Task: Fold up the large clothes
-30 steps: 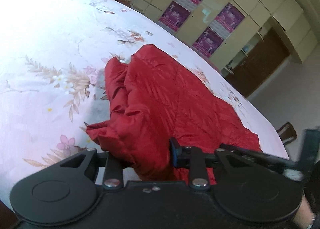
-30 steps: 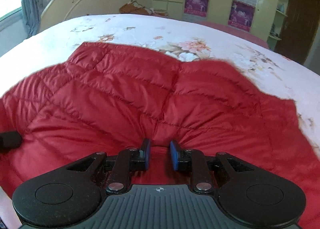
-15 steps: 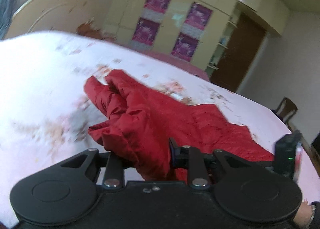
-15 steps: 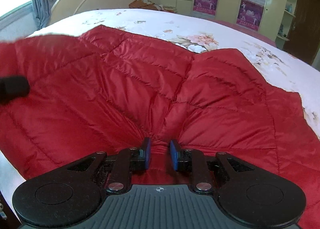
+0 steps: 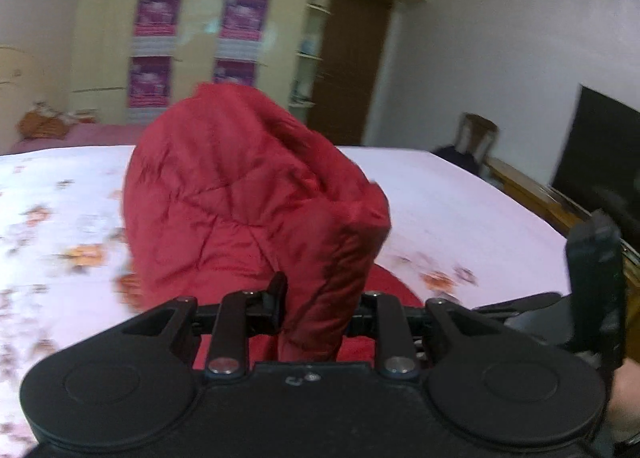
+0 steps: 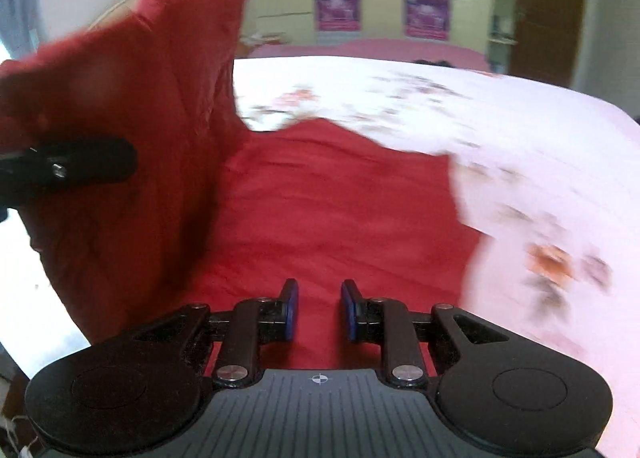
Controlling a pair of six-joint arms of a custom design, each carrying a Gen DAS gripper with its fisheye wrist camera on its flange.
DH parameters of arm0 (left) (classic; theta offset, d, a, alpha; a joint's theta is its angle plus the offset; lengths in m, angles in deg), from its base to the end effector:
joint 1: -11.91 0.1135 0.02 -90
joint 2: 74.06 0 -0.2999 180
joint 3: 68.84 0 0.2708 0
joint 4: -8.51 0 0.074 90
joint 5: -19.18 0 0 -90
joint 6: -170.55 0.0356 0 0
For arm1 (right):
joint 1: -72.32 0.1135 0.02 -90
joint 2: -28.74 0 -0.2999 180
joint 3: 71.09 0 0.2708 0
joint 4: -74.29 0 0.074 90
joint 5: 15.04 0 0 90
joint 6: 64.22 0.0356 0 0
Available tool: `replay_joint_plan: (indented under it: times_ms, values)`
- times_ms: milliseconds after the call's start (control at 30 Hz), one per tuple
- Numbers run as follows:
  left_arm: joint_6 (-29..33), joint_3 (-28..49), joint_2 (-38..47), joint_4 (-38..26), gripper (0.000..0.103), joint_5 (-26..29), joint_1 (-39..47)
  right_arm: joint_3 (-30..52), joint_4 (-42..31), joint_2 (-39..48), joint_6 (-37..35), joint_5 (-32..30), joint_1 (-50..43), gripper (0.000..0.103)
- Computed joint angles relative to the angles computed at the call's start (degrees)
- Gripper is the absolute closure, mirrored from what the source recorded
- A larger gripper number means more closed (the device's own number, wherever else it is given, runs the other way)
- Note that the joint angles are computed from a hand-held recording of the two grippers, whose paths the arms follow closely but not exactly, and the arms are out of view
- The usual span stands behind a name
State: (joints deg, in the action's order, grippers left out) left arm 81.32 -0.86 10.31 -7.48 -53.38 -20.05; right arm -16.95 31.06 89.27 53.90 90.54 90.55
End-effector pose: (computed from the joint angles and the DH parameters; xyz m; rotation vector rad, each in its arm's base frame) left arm 0.2841 -0.1898 0.2777 0.7862 2.0284 -0.6408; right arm 0.2041 0.0572 0.2620 0.3261 2.3728 0.0453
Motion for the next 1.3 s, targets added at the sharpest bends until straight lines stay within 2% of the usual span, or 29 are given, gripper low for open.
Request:
replay_joint_plan:
  times_ms: [100,200,267,367,433,467,500,533,567,600,767,867,967,1067,1167,1233,1267,1300]
  values:
    - [1.4,-0.6,3.5,2.1,0.079,-1.4,-5.3,-3.6,-2.3,-6.5,1.1,-4.2,-6.0,0.080]
    - [3.6,1.0,8.7,0.2,0.078,-3.6,-9.7,-5.5,-4.9,-11.1,0.5,-5.2,-9.9,0.080]
    - [4.3,-0.1,9.7,1.8,0.074,-5.9,-11.5,-5.9,-7.9,-14.6,-0.6,-6.3,-12.7,0.080]
    - [4.1,-0.6,8.6,1.3,0.058,-6.5,-12.2,-5.3,-9.8,-17.0,-2.8,-7.9,-16.7,0.080]
    - [3.6,1.2,8.3,-0.9,0.026,-4.0,-11.4,-4.2,-11.3,-18.5,-2.9,-8.8,-18.8,0.080]
    - [3.2,1.6,7.4,-1.7,0.024,-3.2,-11.0,-3.7,-11.4,-18.9,-3.5,-10.1,-20.7,0.080]
    - [3.2,1.2,6.3,-1.7,0.024,-2.6,-10.6,-3.2,-12.0,-19.8,-5.4,-12.6,-24.3,0.072]
    - [3.1,1.3,5.5,-2.1,0.024,-2.2,-10.4,-2.5,-11.8,-20.0,-5.7,-13.5,-25.8,0.059]
    - [2.7,1.0,4.4,-2.4,0.024,-1.6,-10.0,-2.1,-11.6,-20.5,-6.0,-14.0,-26.8,0.028]
    - [1.9,0.7,3.1,-2.5,0.024,-1.4,-9.8,-1.4,-11.2,-21.1,-6.4,-14.2,-27.1,0.021]
    - [-2.4,-1.3,-3.0,-1.9,0.021,0.0,-4.3,1.2,-8.6,-20.0,-6.9,-17.4,-26.4,0.022]
    - [-3.2,-1.5,-4.2,-1.9,0.022,-2.0,-0.5,2.3,-7.0,-18.4,-4.8,-18.5,-23.0,0.022]
    - [-3.3,0.4,-1.5,-3.7,0.026,-4.9,2.1,2.4,-5.6,-16.1,-3.3,-17.8,-18.3,0.022]
    - [-3.9,1.7,1.7,-4.3,0.029,-7.0,3.1,2.1,-5.3,-13.7,-1.6,-16.9,-14.3,0.041]
    - [-3.9,1.9,3.9,-3.6,0.031,-7.8,2.9,0.8,-5.0,-12.1,0.7,-17.0,-13.2,0.042]
    - [-3.1,1.1,4.3,-2.9,0.034,-7.6,2.8,0.3,-5.3,-12.1,1.7,-17.3,-13.0,0.059]
    - [-2.7,1.0,5.2,-2.1,0.034,-7.8,2.2,0.1,-5.7,-12.3,2.0,-17.7,-13.0,0.076]
    - [-2.5,1.3,6.0,-1.9,0.036,-7.9,1.7,0.1,-6.0,-12.3,2.1,-17.5,-12.8,0.079]
